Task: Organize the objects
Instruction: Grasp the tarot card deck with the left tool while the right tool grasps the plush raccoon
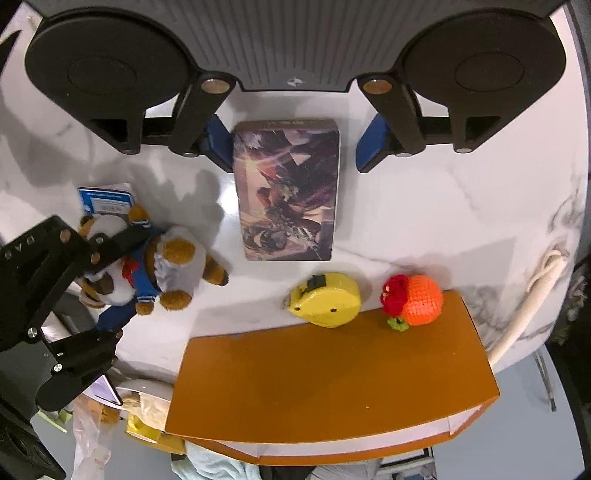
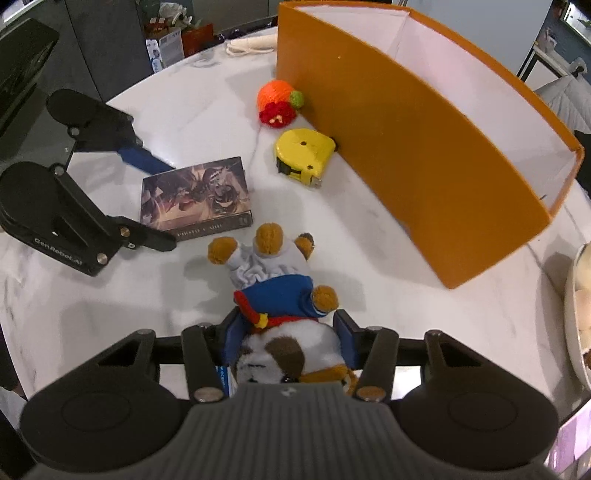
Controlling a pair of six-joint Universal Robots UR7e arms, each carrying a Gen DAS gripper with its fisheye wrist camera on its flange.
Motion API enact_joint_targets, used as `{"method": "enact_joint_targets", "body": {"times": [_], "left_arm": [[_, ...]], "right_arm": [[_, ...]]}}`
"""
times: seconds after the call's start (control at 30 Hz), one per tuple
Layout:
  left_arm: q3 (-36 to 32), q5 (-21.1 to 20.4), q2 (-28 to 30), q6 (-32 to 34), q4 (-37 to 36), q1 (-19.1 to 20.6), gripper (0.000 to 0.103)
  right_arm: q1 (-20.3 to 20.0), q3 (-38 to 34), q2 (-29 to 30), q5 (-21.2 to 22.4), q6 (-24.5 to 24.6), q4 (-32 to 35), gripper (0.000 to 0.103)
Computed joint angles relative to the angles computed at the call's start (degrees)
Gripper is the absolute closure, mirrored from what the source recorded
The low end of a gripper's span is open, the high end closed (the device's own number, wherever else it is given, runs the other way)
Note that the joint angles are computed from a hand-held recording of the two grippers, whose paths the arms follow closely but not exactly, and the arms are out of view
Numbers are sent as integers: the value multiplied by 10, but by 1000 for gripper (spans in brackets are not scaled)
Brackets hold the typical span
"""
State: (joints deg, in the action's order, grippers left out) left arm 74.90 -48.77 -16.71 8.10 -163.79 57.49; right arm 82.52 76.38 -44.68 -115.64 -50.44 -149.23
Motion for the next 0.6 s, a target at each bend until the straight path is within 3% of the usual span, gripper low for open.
{"method": "enact_joint_targets", "body": {"times": [0.07,0.2,0.4,0.47,0.53,0.6], "left_arm": [[-2,3,6,16,-18,0,17],[-17,5,16,22,-29,2,17],[-33,-3,19,13,-4,5,23],[-34,-4,19,13,-1,4,26],[-32,-8,18,17,-2,4,35],[-33,-3,17,13,7,2,36]], "right_arm": [[3,0,4,-9,-9,-7,46],[2,4,1,-18,-21,-14,34],[-5,-5,-7,-22,-2,42,34],[-6,-2,-9,-22,-4,44,35],[-4,1,-10,-23,-6,40,39],[-2,2,-10,-22,-9,34,41]]}}
